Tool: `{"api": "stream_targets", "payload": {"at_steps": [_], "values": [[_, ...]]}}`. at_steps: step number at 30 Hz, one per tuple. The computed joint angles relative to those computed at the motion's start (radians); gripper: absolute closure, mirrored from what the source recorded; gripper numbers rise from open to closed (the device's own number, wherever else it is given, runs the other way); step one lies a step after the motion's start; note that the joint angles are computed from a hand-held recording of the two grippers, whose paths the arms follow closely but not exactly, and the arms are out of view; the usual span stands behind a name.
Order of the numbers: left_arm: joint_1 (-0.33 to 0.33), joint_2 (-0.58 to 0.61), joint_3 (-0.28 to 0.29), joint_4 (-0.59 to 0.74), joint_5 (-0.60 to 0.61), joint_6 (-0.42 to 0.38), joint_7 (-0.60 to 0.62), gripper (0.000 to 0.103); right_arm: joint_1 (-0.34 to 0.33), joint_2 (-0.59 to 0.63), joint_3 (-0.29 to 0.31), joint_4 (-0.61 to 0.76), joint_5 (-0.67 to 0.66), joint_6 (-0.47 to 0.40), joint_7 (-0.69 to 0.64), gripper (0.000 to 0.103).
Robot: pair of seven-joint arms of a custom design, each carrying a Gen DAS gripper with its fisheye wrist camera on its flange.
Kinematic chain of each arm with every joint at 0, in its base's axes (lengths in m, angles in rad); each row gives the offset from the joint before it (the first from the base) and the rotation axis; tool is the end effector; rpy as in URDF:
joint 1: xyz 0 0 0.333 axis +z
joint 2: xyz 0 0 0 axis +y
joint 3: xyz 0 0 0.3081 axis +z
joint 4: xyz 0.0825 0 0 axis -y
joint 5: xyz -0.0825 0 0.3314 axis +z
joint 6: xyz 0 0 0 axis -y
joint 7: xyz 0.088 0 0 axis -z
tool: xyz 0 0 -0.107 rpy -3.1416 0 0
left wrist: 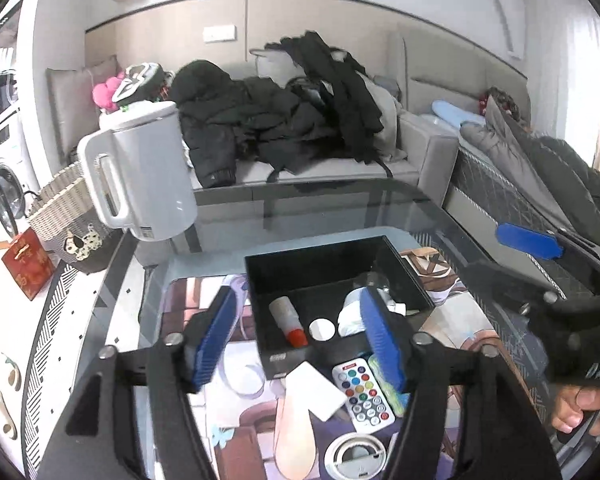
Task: Organize rigid objects
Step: 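Grasp the white plug charger with left gripper while right grasps the earplug box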
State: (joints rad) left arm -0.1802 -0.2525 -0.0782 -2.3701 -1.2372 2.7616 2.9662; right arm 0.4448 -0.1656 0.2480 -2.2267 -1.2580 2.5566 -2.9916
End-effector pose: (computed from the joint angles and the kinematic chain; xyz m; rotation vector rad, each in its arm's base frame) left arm 0.4436 -0.0782 0.4936 -1.1568 2.2459 -1.1724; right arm 0.3621 0.3252 0.5031 -1.5321 1.6551 -0.8636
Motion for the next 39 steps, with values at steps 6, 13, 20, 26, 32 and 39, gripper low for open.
{"api": "stream_targets", "payload": {"at_steps": [6, 13, 20, 26, 32, 39], "values": [[0.023, -0.023, 0.009, -0.043, 0.067, -0.058, -0.052, 0.022, 0.014, -0.054, 0.018, -0.075, 0.028, -0.022, 0.02, 0.018], [0.036, 0.042, -0.033, -0.062, 0.269, -0.044, -0.257, 0.022, 0.01, 0.006, -0.013, -0.097, 0.216, 0.037, -0.099, 0.018], [0.028, 0.097, -0.054, -0.073, 0.417, -0.009, -0.398, 0.022, 0.01, 0.1, -0.04, -0.084, 0.321, 0.101, -0.162, 0.018], [0.026, 0.146, -0.067, -0.068, 0.508, 0.046, -0.474, 0.022, 0.023, 0.156, -0.058, -0.076, 0.37, 0.106, -0.203, 0.018], [0.031, 0.17, -0.069, -0.058, 0.576, 0.03, -0.521, 0.028, 0.026, 0.195, -0.084, -0.077, 0.413, 0.135, -0.242, 0.018], [0.031, 0.155, -0.06, -0.057, 0.56, -0.046, -0.471, 0.067, 0.029, 0.236, -0.102, -0.082, 0.486, 0.183, -0.321, 0.023]]}}
